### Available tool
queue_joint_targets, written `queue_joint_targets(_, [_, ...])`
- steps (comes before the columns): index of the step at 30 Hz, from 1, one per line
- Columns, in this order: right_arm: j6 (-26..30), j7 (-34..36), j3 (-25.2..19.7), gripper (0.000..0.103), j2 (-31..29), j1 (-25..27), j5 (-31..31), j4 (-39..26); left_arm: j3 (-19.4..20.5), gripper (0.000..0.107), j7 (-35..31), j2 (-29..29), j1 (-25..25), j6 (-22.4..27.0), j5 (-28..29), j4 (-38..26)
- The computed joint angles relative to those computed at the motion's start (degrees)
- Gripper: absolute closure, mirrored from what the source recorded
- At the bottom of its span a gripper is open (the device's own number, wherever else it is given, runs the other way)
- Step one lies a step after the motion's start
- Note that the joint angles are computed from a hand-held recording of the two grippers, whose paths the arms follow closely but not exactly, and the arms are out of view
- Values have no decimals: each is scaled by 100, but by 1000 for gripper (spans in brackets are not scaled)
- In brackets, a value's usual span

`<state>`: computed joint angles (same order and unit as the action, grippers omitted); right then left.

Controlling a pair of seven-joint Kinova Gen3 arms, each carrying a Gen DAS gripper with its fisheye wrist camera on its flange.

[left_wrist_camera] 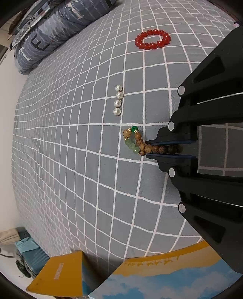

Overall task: Organize jewelry
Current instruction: 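Grasp the wooden bead bracelet with the left gripper while the right grasps the pink-white bracelet, then lift both bracelets and carry them over the white box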

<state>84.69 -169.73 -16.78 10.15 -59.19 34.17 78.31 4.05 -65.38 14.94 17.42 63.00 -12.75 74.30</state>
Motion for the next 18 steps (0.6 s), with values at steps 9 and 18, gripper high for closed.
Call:
queue_joint_targets(9, [164,-104,-19,92,35,-159,165,-136,50,100,8,-268,41,0,-103,179])
queue_joint_targets(18, [254,-197,-26,92,41,-303,328,-224,123,100,24,-491,54,32,-194,223])
